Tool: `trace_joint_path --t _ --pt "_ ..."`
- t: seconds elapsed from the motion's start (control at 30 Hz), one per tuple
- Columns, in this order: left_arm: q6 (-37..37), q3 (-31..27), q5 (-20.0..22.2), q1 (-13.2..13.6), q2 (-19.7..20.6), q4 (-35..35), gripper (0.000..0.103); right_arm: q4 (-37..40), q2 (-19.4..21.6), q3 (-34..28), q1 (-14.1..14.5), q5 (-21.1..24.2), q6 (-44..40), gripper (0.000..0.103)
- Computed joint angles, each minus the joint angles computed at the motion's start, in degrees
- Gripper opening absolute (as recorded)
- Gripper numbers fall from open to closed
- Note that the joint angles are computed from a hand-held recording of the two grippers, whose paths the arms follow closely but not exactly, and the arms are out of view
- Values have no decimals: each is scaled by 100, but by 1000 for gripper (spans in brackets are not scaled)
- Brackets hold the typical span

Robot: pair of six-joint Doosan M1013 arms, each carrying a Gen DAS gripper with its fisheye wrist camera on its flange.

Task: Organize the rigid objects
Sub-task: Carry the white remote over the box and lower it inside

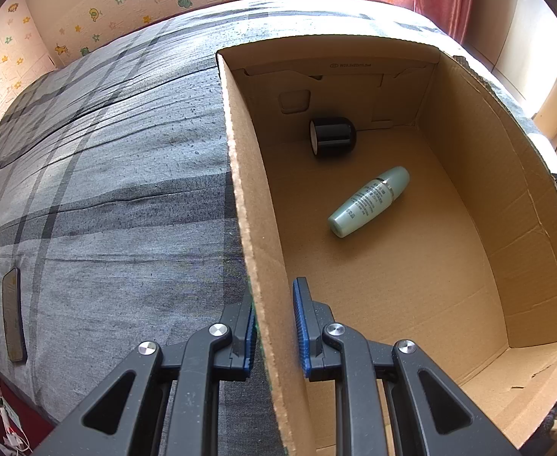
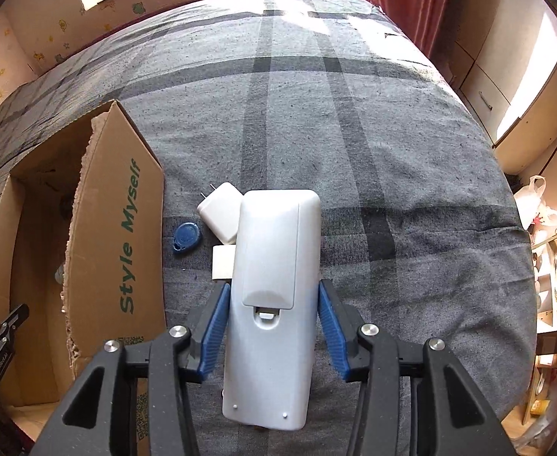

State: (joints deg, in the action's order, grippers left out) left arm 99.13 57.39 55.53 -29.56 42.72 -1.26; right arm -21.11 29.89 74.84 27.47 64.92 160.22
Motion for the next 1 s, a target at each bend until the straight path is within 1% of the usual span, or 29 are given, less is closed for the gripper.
trace_joint_path --t 0.17,0.47,0.77,1.0 --pt "1 -1 1 1 1 -6 19 -120 1 -240 45 122 -150 50" --pt "3 0 0 2 1 -6 19 -319 106 -698 152 126 -476 50" --pt "6 -2 1 1 1 -9 19 -281 364 -1277 212 90 -1024 50" --pt "4 -4 2 3 3 -20 19 -18 640 -1773 240 43 -1648 50"
